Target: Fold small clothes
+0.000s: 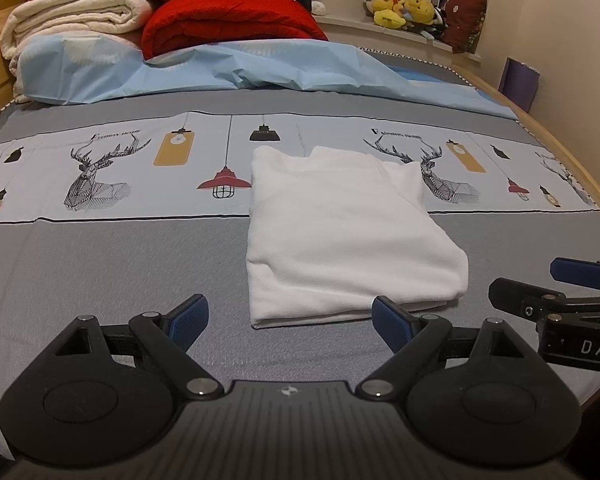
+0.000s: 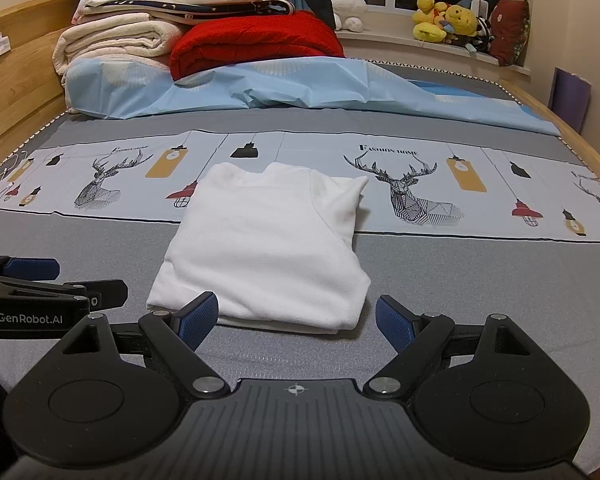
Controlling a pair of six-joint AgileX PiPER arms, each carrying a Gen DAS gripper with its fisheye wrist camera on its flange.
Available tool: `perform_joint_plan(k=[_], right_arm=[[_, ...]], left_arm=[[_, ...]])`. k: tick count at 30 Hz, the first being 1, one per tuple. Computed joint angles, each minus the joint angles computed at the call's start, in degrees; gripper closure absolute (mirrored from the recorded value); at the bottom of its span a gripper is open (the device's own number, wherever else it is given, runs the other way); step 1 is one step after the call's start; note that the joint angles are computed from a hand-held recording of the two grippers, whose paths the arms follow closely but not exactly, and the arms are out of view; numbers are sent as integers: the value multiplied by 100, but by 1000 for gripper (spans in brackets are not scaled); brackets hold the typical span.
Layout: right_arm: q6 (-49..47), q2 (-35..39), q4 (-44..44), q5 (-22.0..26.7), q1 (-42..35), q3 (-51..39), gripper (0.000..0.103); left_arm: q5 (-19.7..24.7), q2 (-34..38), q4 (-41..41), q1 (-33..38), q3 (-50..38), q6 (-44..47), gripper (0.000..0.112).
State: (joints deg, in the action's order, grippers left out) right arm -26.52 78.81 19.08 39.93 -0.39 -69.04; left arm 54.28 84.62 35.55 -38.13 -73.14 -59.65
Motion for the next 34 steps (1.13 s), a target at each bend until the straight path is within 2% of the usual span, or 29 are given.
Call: perform_joint_plan(k=[34], right_arm=[[36, -9, -16, -6, 26, 23, 16]], left_arm=[[-189, -119, 146, -53, 168, 62, 20]])
